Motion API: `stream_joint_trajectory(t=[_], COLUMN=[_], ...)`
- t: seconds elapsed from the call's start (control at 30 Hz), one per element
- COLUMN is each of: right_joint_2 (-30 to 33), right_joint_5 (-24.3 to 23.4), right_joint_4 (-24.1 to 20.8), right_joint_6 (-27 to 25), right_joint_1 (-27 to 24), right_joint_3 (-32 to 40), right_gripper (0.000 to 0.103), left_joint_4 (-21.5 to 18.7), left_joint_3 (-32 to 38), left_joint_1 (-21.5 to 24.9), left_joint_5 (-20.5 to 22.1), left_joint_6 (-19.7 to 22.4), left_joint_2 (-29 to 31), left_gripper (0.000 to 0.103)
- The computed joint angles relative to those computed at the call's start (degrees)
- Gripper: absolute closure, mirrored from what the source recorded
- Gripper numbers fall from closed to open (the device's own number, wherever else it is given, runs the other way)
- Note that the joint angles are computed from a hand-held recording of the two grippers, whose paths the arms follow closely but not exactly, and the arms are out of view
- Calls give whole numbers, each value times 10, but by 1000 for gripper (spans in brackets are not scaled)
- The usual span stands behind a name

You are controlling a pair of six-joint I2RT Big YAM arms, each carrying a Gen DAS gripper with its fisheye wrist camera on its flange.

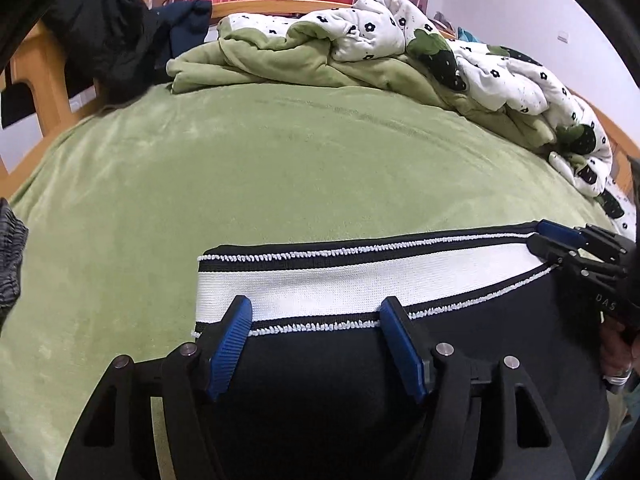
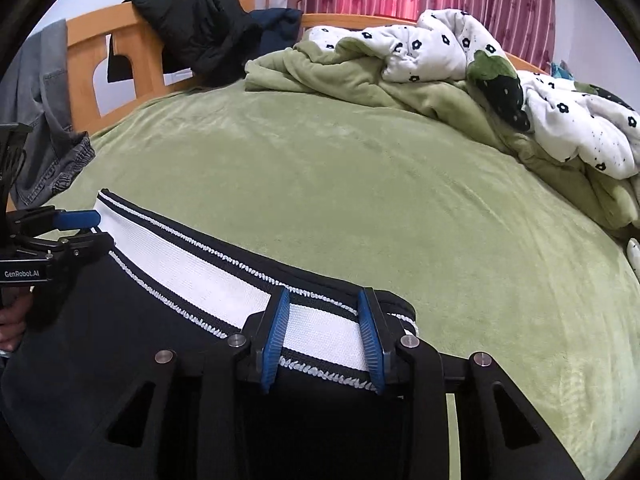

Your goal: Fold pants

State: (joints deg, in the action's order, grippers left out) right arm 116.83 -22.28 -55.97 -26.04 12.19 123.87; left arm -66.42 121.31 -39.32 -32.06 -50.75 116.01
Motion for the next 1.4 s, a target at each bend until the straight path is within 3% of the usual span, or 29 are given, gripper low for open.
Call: stream_joint_trajectory(t=[0.2, 0.43, 0.53, 0.6, 0.73, 0.83, 0.97, 1.1, 1.23, 1.4], right_joint_2=[-14, 4, -12, -33, -82, -142, -208, -249, -280, -297], right_joint_5=[-1, -8, -8, -21, -36, -31, -37, -38, -40, -80], right_joint_4=[16, -30, -27, -29, -79, -47, -42, -40, -41, -12], right_joint_6=[14, 10, 6, -2, -51, -69, -72, -70, -63, -17], right_joint_1=[-1, -3, -7, -14, -30, -42, -66, -82, -97, -116], right_joint_3=[-25, 14, -7, -32, -87, -179, -277, -337, -370, -380], right_gripper=[66, 66, 66, 65, 61, 60, 58, 58, 58, 56], left_joint_4=[5, 32, 49, 66, 41, 53, 74, 17, -4, -91], left_joint_3=[-5, -37, -68, -99, -120, -150, -199, -192, -214, -195], left_joint_1=[-2, -3, -3, -5, -39, -67, -119, -170, -203, -210], left_joint_5=[-8, -1, 43, 84, 96, 114, 80, 10, -1, 14], left_joint_6=[0, -2, -11, -16, -9, -18, -73, -120, -170, -208], left_joint_2=[0, -19, -43, -66, -86, -107, -138, -135, -157, -137], left_gripper=[38, 37, 37, 37, 37, 37, 37, 37, 37, 42])
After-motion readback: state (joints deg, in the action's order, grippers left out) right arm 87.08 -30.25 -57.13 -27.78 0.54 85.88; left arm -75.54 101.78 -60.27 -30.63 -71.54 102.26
